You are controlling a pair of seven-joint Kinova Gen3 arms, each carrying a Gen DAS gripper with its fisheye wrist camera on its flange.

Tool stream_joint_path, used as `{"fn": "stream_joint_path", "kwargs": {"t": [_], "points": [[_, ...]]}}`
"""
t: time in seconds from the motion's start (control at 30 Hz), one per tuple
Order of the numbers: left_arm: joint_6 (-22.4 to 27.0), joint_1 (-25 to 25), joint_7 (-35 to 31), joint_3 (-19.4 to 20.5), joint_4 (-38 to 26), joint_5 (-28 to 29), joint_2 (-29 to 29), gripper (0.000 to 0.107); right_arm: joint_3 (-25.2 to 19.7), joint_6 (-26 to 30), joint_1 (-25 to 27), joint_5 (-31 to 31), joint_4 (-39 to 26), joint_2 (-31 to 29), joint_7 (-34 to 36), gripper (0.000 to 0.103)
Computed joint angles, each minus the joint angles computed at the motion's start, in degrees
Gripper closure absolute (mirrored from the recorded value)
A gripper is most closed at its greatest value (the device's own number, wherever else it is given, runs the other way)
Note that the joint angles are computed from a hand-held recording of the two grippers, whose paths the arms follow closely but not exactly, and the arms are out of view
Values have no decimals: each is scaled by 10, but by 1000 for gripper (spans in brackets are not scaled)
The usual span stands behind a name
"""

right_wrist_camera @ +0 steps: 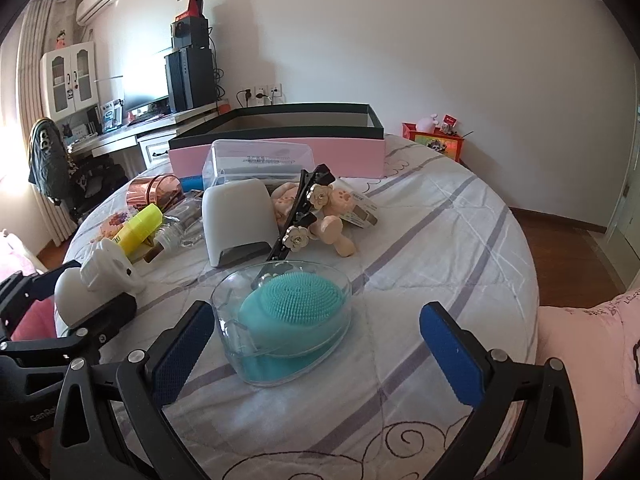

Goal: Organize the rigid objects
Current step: 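Grasp the white bunny figure with the left gripper while the right grasps the teal brush case, then lower both held items into the pink box and open both grippers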

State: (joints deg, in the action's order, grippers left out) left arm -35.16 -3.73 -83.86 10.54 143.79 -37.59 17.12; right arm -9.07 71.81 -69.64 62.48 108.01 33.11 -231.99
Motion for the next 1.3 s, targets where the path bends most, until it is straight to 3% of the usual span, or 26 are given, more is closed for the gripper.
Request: {"fn": "stream_joint_path", "kwargs": {"t": [0.1,0.17,0.27,0.4,0.53,0.8,0.93,1.03,1.2,1.3], "points": [[8,-40,15,43,-7,-18,8,55,0,-27,6,25,20,-6,-17,11],[20,-55,40,52,-13,-61,2,60,-2,-39,12,37,26,-9,-17,29],[14,-32,71,21,-13,-96,-9,63,-4,-44,16,40,23,-8,-6,29],[-3,-41,148,3,-20,-183,-22,64,-5,-42,14,46,29,-12,-17,29],[-19,-96,229,30,-34,-276,-29,63,-7,-23,8,44,31,-18,-20,31],[-30,-54,363,-17,-86,-373,-51,63,-15,9,11,51,36,-38,-8,31],[-15,-18,385,-27,-116,-364,-64,63,-16,41,15,61,29,-53,16,31],[23,15,405,-25,-151,-344,-67,63,-17,50,31,81,27,-70,40,31],[108,68,358,-9,-224,-250,-46,63,-14,30,85,125,14,-97,102,31],[167,109,311,-11,-281,-184,-16,63,-6,-14,135,141,-3,-105,149,31]]}}
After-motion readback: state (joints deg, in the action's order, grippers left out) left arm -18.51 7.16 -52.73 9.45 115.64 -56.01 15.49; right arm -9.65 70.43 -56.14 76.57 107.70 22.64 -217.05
